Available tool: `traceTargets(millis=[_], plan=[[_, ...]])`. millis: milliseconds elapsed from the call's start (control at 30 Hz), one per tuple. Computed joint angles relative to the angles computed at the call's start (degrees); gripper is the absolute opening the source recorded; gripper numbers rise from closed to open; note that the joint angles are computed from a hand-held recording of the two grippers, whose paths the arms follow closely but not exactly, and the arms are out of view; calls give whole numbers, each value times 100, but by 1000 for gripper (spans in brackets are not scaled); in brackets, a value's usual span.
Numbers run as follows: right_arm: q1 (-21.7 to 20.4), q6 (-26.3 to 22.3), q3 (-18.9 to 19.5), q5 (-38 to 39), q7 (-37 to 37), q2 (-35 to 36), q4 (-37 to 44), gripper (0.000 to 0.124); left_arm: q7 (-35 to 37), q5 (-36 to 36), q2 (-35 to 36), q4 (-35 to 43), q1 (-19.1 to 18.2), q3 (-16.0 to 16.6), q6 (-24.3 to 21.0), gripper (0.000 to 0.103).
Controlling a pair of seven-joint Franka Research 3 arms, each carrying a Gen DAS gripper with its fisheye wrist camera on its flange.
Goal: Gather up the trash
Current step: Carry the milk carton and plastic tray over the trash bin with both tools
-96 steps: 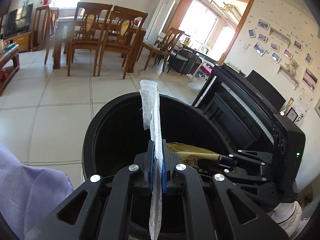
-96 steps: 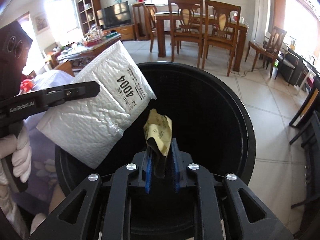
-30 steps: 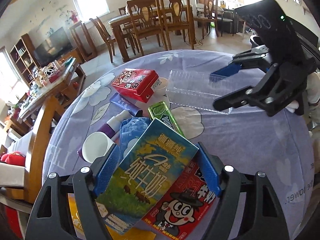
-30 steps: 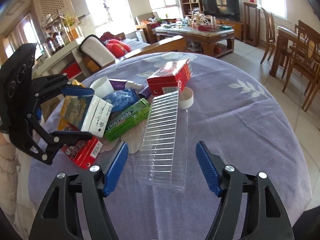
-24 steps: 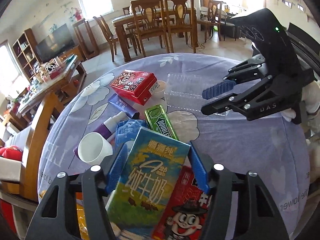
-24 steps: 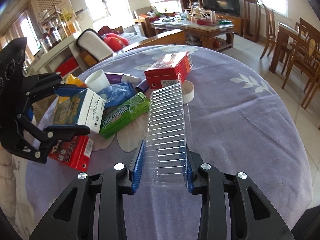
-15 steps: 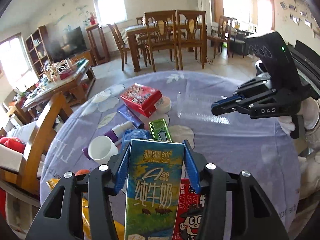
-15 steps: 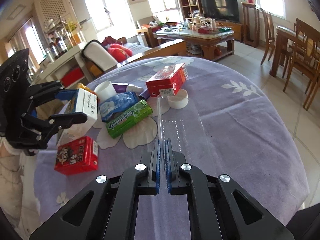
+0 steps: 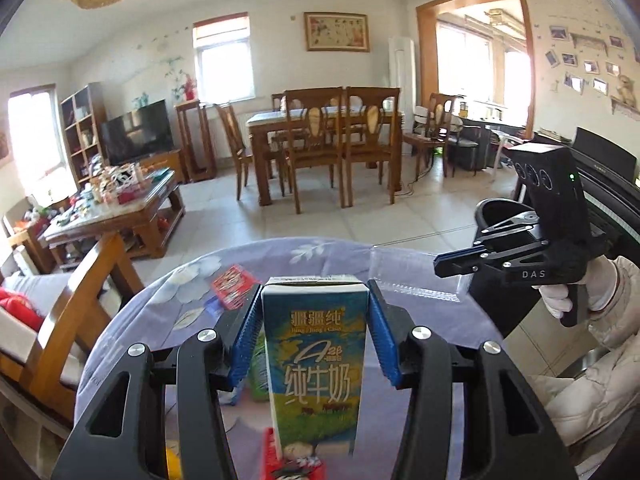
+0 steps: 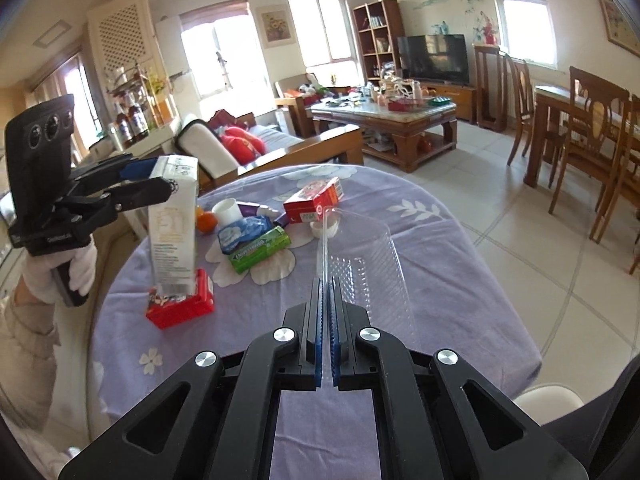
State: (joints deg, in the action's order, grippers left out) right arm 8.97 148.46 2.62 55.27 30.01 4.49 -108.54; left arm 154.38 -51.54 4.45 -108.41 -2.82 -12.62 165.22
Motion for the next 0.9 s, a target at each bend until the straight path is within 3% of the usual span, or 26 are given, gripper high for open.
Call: traceTargets(millis=[367,700,900], plan=[[-330,344,-648,444,-585,-1218,-1175,4,262,-397,1026,1254,-277,-759,-268,49],[-1075,609,-1358,221,-235,-1411,-1616,4,-313,489,2533,2845,-590,-1642,-558,49],[-1525,585,-1527,-30,1,-1175,-1678,4,-1018,1324,3481,3846,-1037,-1846,-618,49]])
